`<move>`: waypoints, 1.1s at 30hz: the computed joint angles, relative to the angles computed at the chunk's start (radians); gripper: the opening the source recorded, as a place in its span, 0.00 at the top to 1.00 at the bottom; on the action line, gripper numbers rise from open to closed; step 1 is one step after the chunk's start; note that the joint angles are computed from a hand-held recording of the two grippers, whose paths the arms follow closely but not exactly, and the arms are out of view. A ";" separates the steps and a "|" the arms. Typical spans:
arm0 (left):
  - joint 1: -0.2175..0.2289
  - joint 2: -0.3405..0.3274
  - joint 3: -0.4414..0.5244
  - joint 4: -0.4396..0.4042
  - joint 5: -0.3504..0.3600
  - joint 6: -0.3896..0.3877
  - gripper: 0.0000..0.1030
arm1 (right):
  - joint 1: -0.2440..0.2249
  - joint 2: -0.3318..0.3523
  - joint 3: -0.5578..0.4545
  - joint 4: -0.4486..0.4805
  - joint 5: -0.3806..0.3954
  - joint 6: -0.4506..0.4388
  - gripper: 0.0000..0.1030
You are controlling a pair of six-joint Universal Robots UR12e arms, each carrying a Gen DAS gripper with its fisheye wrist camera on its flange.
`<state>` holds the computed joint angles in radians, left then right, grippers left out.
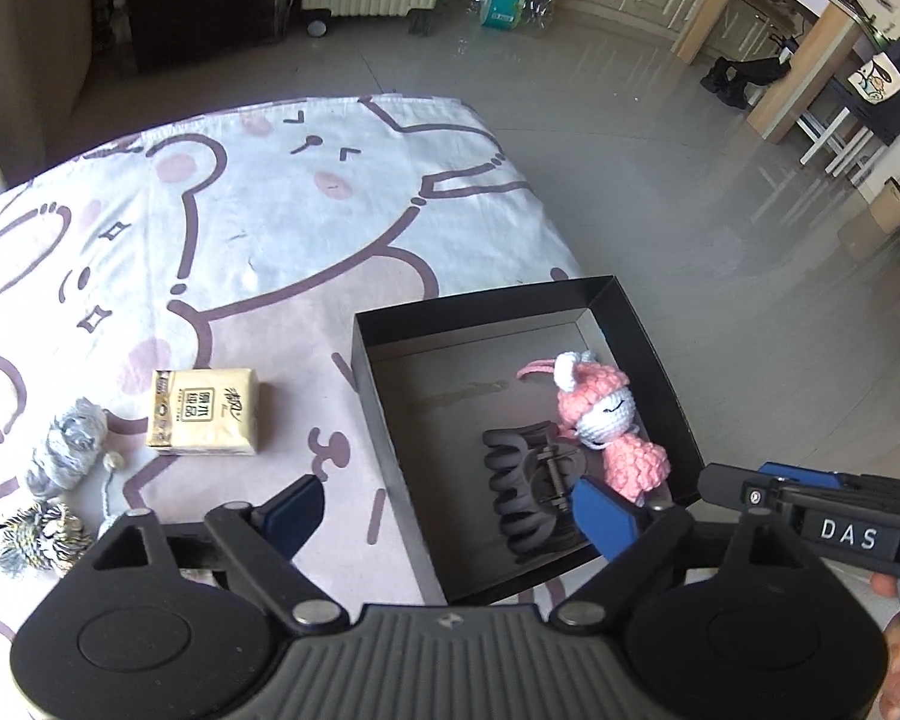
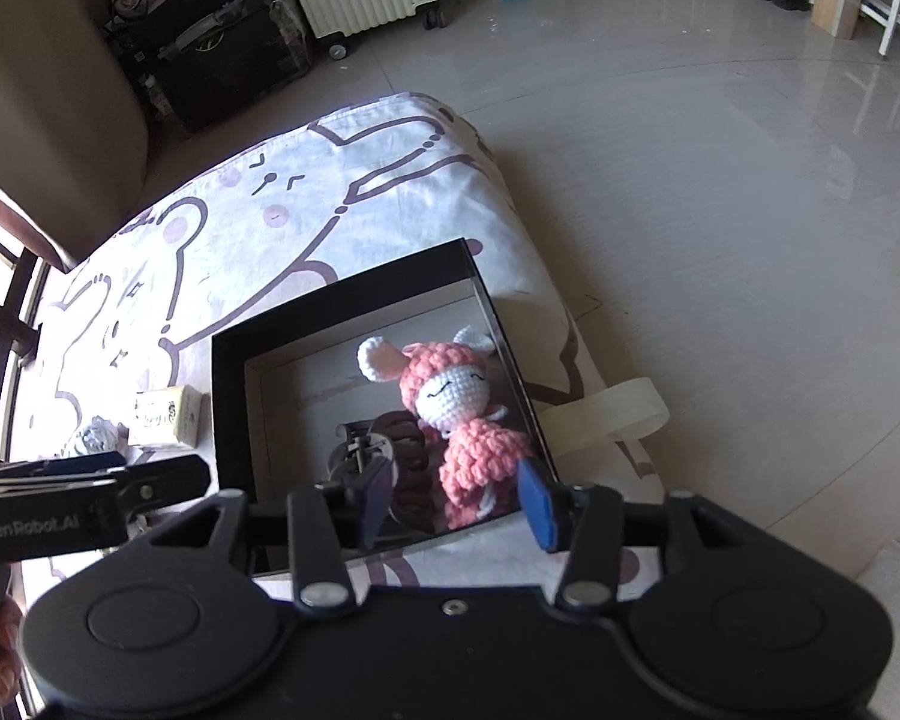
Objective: Organize objects
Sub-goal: 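Open the left gripper releasing the claw clip while the right gripper releases the bunny, then withdraw both open grippers up out of the black box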
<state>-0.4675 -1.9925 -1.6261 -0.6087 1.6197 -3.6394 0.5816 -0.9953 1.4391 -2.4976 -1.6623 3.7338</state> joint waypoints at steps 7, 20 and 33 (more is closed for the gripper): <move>-0.003 0.024 -0.026 -0.007 0.041 -0.004 0.00 | 0.028 -0.012 0.014 -0.004 -0.090 0.034 0.26; 0.012 0.054 -0.084 0.005 0.074 0.010 0.00 | 0.063 -0.014 0.041 -0.052 -0.186 0.083 0.00; 0.017 0.062 -0.106 0.043 0.073 0.031 0.00 | 0.084 -0.016 0.049 -0.053 -0.264 0.081 0.00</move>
